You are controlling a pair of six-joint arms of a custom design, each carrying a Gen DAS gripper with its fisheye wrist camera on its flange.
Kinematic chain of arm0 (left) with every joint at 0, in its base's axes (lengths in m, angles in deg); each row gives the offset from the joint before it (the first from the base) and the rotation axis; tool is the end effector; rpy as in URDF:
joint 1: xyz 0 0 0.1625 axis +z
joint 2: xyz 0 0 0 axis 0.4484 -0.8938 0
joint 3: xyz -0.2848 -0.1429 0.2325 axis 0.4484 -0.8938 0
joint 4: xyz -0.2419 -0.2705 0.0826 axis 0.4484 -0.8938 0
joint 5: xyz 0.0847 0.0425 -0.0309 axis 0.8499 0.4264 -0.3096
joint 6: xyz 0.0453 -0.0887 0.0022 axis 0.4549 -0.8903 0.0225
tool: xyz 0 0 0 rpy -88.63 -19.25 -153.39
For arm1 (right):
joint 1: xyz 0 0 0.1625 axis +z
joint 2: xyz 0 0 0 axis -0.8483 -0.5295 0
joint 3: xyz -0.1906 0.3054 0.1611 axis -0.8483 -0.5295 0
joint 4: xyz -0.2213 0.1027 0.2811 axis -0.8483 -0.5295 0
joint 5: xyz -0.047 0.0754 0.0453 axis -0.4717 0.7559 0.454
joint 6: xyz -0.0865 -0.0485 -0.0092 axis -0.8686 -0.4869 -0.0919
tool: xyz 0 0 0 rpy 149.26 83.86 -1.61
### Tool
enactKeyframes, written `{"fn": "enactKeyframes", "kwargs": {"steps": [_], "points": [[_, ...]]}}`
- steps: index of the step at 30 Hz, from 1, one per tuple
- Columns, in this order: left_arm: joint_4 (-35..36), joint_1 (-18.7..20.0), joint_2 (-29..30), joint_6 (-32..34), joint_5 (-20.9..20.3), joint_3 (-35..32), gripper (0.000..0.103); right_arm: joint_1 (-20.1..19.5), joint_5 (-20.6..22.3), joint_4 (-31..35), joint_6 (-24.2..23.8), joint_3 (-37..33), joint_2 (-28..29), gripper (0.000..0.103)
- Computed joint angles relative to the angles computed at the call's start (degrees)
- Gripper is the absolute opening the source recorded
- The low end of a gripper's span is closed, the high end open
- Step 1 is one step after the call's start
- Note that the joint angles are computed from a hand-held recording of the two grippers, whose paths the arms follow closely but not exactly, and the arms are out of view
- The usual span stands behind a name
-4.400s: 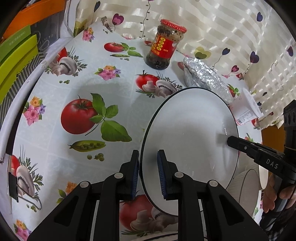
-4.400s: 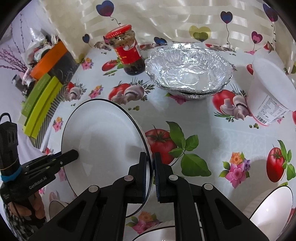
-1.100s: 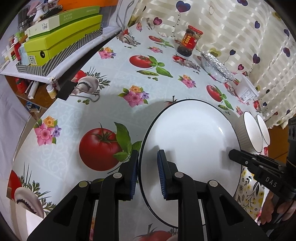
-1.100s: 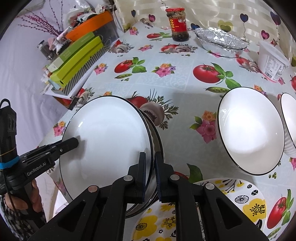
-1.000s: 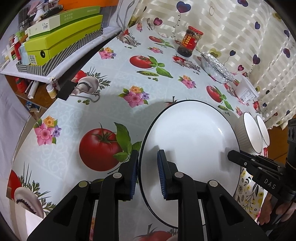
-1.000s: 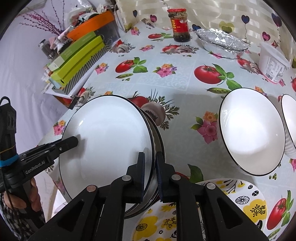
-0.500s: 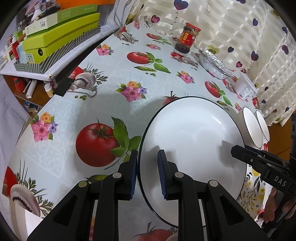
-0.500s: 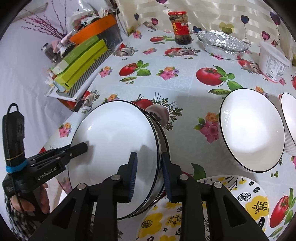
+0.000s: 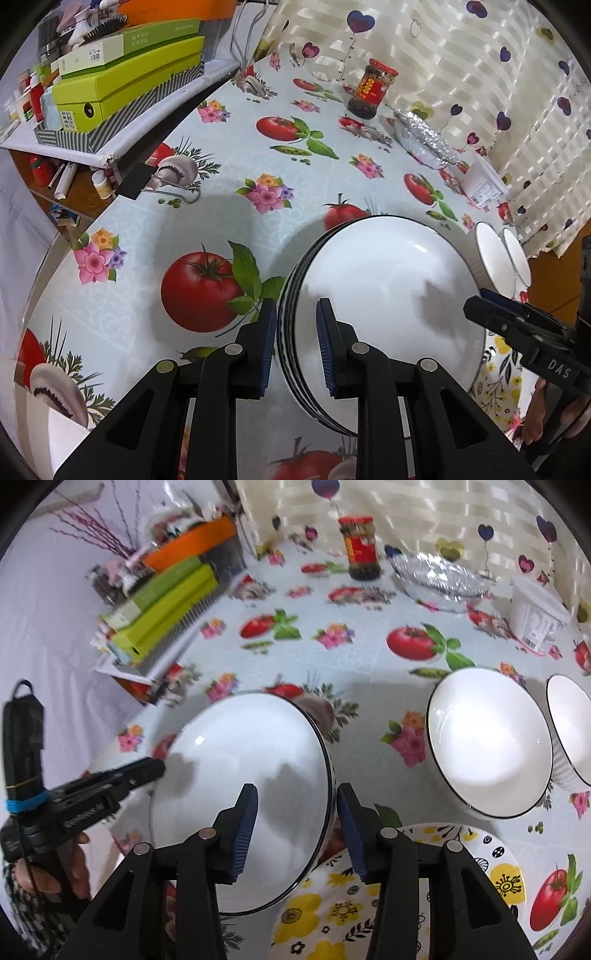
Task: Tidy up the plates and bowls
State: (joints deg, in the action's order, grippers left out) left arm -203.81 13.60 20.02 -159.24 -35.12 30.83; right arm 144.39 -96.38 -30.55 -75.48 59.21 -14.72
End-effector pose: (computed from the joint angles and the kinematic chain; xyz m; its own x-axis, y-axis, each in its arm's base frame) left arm -0.4310 -0.6444 -0.0117 -0.8069 -0.4222 -0.4131 -0.0191 0.7177 -0.6961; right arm 0.0630 -0.7746 0.3949 -0.7288 -0.6123 0.3066 -0.6462 0.7631 -0.0119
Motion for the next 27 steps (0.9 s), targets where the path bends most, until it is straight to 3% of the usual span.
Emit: {"fn": "enactKeyframes", "kwargs": {"steps": [11,20,27], "points": [[-4.5,-2.8,0.2,3.9,2.2,0.8,0.023,-1.6,3.8,-0.7,-0.2,-0.9,-3.1,0.045],[-13.3,-5.1,3.6,13.6,-0.9,-0.9,0.023,-5.7,0.5,-15.0,-2.6,8.5,-9.9,0.045],[-15.9,-6.3,8.7,20.7,-5.0,-7.0,0.023,-9.3,-2.2,-21.7,-3.5,12.1,-12.2,0.045]]}}
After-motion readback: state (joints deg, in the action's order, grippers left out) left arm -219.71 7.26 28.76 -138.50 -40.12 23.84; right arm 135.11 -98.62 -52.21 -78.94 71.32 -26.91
